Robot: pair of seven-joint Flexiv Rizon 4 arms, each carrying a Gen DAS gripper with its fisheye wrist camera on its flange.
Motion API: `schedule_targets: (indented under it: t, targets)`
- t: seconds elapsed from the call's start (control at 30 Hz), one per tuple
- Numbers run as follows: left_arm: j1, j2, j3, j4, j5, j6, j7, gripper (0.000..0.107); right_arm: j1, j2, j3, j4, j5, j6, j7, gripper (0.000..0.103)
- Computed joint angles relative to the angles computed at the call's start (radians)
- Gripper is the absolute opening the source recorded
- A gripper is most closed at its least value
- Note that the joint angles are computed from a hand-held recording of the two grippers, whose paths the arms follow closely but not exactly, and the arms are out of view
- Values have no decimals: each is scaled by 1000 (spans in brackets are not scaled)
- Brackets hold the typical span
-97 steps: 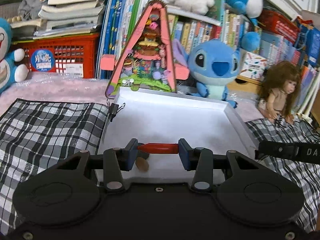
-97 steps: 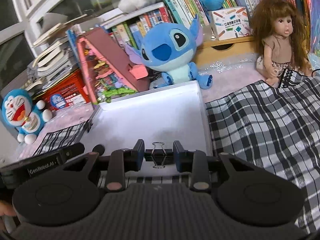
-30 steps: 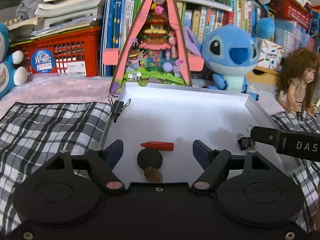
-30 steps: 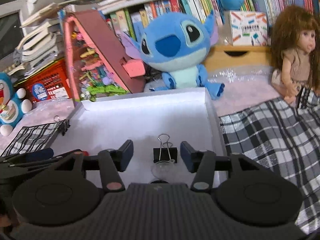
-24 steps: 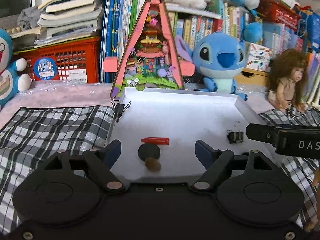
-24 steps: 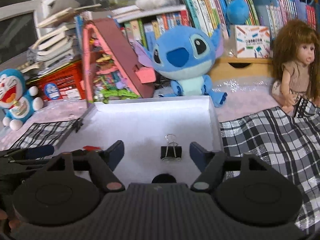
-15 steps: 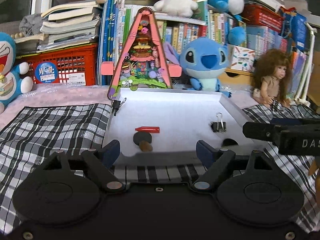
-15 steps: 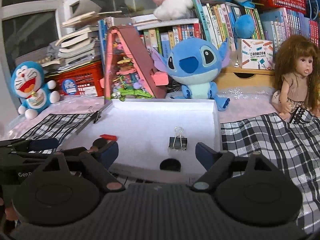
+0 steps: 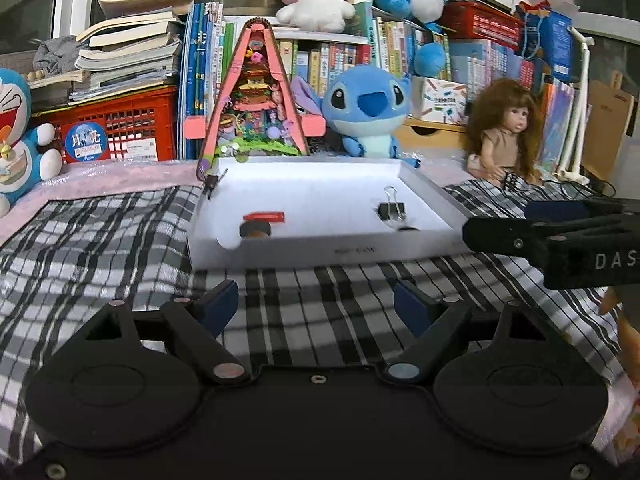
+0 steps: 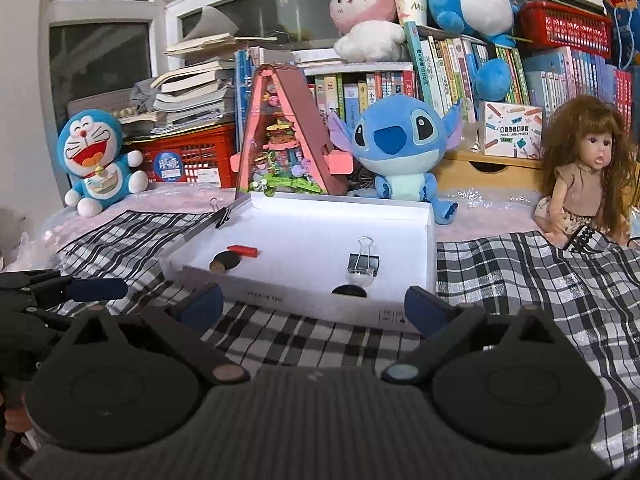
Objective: Organize rigid objects
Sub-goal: 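Move both grippers back toward the blue shoe pieces and brown ball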
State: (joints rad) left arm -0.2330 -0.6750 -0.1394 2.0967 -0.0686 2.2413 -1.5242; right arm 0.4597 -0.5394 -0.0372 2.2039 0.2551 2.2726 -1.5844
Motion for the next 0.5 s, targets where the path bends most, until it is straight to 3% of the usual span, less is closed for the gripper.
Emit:
schedule_targets:
  t: [0.5]
  targets:
    - [-30,-3,10,127,10,155,-43,85,19,-26,38,107,64,164,-44,103]
